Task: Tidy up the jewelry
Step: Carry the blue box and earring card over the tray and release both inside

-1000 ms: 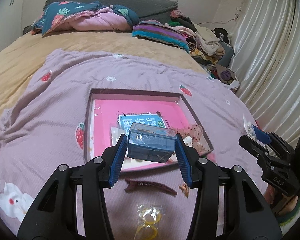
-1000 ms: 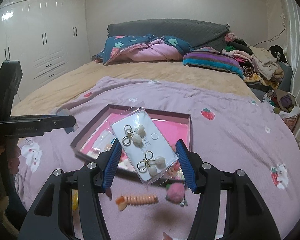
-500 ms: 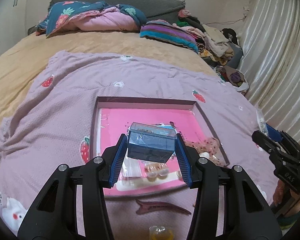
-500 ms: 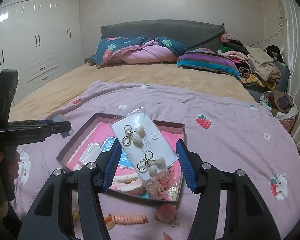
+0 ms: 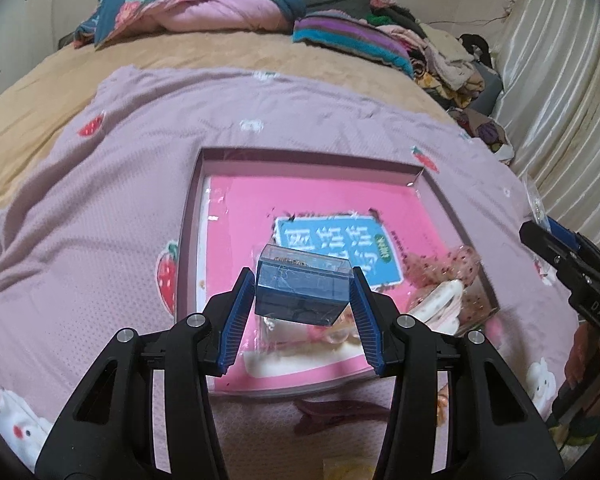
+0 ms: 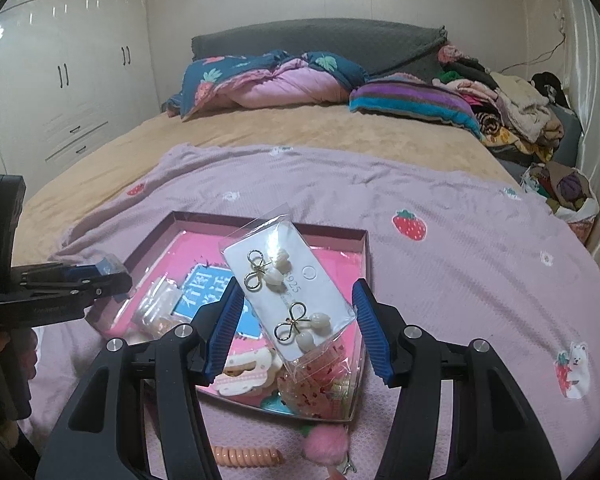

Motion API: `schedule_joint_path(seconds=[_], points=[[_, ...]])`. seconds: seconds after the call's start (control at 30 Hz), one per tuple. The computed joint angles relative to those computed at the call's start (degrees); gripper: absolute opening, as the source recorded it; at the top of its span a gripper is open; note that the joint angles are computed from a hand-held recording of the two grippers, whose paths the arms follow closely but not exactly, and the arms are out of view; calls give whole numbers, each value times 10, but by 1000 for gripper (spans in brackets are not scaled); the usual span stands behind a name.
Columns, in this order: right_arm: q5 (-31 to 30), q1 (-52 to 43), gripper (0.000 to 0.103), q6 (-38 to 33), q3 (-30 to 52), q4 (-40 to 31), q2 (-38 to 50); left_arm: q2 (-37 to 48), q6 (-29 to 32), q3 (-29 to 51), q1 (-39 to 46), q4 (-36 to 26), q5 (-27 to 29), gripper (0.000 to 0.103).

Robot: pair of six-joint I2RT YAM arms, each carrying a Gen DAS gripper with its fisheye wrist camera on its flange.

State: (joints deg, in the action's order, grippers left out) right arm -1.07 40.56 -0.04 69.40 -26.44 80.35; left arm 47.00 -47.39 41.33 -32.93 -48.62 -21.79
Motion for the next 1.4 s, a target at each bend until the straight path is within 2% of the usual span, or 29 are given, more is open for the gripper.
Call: schedule_joint_path(seconds=[0.27, 0.87, 1.23, 1.4], points=[[18, -1, 55, -1, -5, 10, 36, -10, 8, -37, 18, 13, 15, 40], [-3, -3, 57, 20, -13, 14, 95, -36, 0, -81, 38, 23, 41, 40], [-21, -8, 72, 32, -37, 3, 53, -55, -23, -71, 20, -10, 27, 40], [-27, -15, 76, 38, -48, -4, 16, -65, -37, -58, 7, -29, 18, 50]])
